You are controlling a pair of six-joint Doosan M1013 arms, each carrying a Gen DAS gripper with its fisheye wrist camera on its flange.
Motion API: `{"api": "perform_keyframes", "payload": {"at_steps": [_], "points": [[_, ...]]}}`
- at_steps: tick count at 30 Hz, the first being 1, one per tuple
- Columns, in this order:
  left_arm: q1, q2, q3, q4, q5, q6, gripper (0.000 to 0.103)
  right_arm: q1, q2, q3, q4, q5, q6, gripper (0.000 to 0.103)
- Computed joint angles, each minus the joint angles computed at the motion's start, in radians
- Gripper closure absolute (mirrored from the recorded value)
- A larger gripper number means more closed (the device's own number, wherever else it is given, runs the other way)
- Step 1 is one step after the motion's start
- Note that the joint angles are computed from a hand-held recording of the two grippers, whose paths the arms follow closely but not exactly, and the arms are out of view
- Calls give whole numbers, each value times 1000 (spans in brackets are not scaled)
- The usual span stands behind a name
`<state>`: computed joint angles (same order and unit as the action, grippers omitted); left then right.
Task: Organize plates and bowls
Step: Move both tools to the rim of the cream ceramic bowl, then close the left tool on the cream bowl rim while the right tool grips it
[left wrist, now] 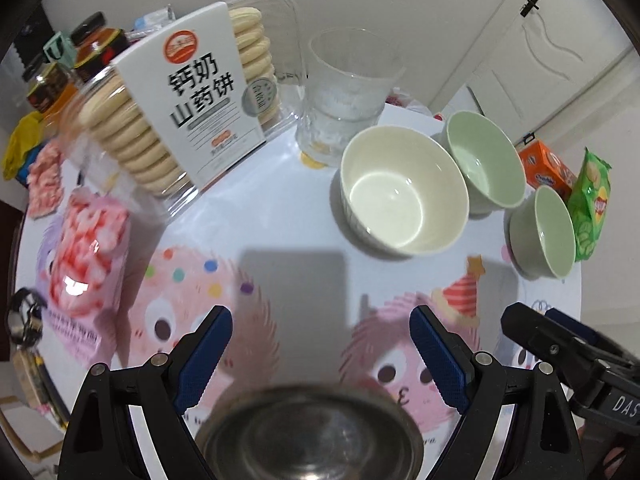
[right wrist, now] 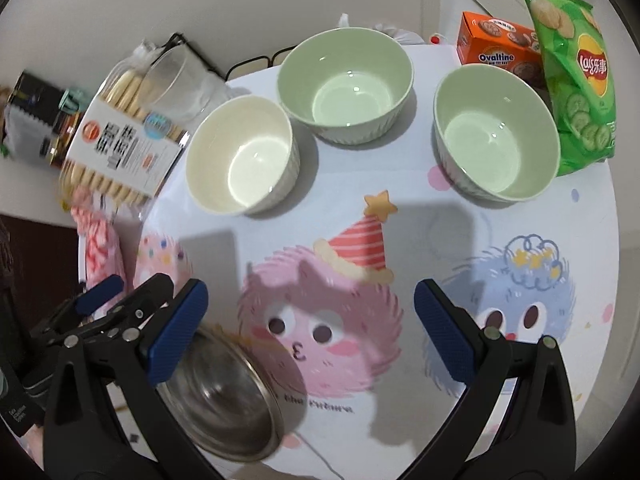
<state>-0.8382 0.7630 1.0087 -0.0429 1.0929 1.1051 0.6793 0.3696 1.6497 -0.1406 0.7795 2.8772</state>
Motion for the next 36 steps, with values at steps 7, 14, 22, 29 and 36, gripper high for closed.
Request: {"api": "perform_keyframes", "payload": {"at_steps": [7, 14, 22, 29, 36], "points": [[26, 65, -94, -49, 47, 3, 11, -30, 36, -31, 12, -17, 44, 0], [38, 130, -182, -64, 101, -10, 11, -60, 70, -56, 51, -23, 55, 0], [35, 179, -243, -74, 141, -14, 16, -92, 91, -53, 118, -39, 55, 28], [38, 208, -281, -126, 151, -17, 41, -105, 109, -56, 156, -57, 26, 48], [31, 219, -299, -157, 131, 1, 68, -105, 132, -82, 159, -40, 0, 82]]}}
